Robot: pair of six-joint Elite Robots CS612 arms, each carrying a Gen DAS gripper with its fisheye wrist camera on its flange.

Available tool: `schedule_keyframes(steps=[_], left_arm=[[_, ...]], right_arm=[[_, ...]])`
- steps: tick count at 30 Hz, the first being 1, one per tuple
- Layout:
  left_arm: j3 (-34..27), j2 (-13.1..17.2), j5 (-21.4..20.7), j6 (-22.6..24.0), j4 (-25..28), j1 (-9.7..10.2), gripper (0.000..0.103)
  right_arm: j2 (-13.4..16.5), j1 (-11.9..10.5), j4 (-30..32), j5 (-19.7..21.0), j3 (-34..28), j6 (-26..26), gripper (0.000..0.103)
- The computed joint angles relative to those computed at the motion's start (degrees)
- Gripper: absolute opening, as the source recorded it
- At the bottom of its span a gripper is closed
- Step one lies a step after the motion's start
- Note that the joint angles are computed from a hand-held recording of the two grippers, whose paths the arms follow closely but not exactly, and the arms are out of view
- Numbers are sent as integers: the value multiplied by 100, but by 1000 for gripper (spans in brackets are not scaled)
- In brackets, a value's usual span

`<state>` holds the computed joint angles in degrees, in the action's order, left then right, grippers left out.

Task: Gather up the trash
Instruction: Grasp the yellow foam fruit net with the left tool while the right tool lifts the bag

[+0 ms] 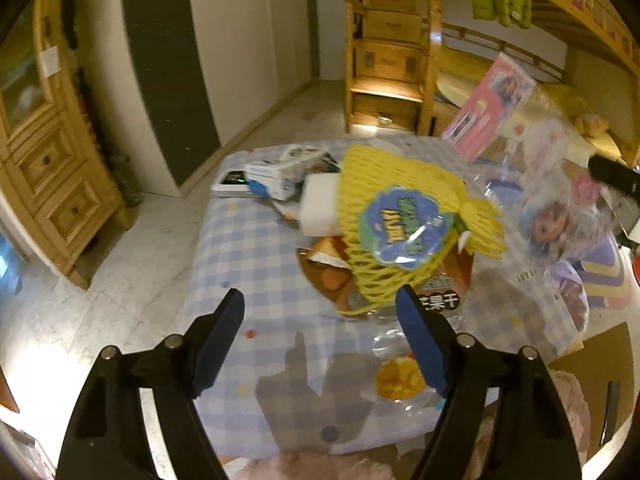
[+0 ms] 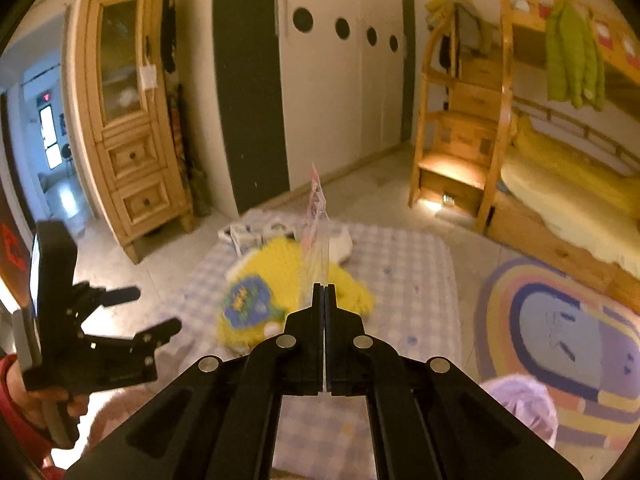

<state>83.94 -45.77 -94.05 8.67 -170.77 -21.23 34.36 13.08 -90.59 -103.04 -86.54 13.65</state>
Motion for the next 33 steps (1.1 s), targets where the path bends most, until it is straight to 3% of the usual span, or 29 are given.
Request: schedule_keyframes(steps=[4,6,11,17,21,25,27,29,33], left_arm=[[-143,122,-175,89,76,-23,76],[-258,192,-309,62,217,-13,76],[-562,372,-938,-76,449,55,72],[-1054,658,-1625,-255,865,116,65],[-1274,806,-1738,-433,1017,156,63],[-1423,882,-2080,-564,1281,210,47],[-1410,861,-2114,-538,1310,211,23],[-1337,816,-2143,-515,1186,206,10],[-961,597,-2009,-395,445,164,6]], right_arm=[[94,-18,224,-18,-35,244,0],[117,17,300,-237,-20,248,0],[173,30,435,-364,-12,276,0],[231,-16,654,-316,-78,418,0],[276,-48,758,-256,-160,457,0],[260,-34,766,-264,-154,485,0],[247,-16,739,-298,-162,487,0],[245,5,696,-355,-177,492,0],[273,35,575,-599,-306,496,0]])
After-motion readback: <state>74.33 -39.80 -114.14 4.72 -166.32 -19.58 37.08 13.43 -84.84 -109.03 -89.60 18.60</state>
